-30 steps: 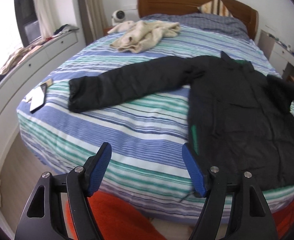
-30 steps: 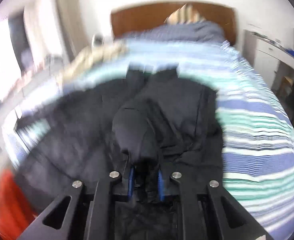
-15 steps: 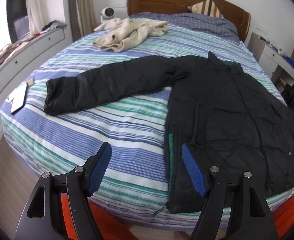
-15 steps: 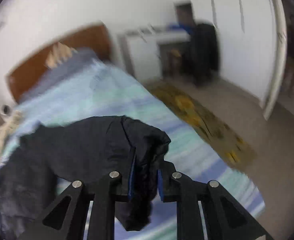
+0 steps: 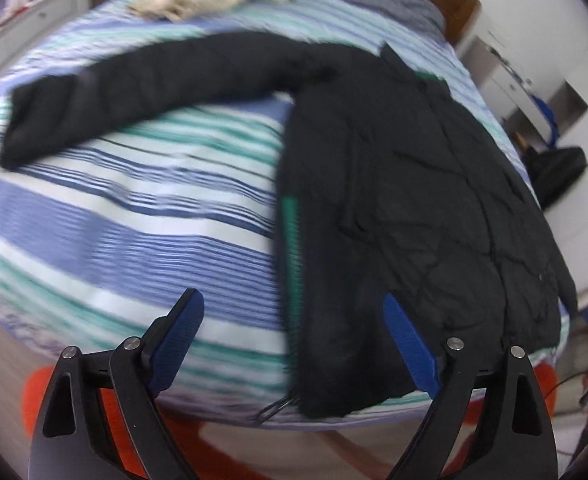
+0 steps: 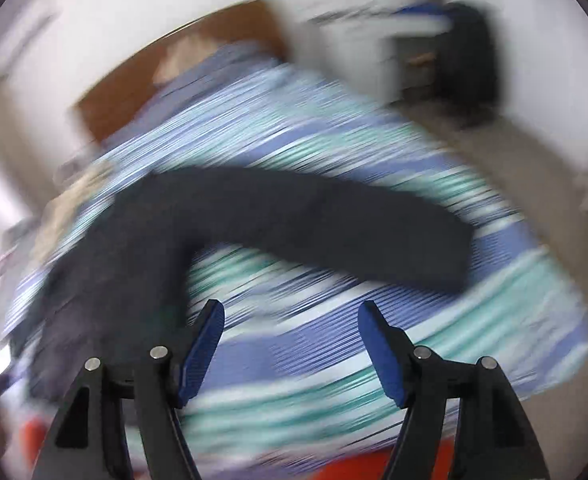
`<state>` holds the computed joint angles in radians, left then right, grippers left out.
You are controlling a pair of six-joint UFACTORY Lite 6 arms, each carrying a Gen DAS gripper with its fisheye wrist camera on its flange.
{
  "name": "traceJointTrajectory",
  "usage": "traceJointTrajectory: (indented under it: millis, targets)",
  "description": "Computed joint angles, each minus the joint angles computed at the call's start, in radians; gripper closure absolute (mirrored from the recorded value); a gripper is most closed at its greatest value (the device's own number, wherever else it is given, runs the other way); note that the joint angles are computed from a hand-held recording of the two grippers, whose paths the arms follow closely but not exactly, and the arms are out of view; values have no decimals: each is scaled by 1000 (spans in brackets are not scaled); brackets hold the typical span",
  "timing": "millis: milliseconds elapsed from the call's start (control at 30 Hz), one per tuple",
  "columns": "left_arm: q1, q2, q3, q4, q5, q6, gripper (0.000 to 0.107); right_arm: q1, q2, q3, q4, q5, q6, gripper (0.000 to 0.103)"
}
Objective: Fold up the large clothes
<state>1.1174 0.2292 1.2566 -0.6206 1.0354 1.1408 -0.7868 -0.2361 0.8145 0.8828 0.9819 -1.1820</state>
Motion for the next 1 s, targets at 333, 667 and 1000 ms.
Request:
traceJointTrajectory:
  millis: [333,667,1000]
  targets:
    - [-48,-36,-125,-7,-54,81,59,486,14,-216,-66,-334,111,32]
    - [-35,-156,-183,8,-19,96,87,432,-134,-250,-89,-225,123,80]
    - [-31,-314,-340,33,-137,153,56,448,-88,-255,-99,-323,150,65]
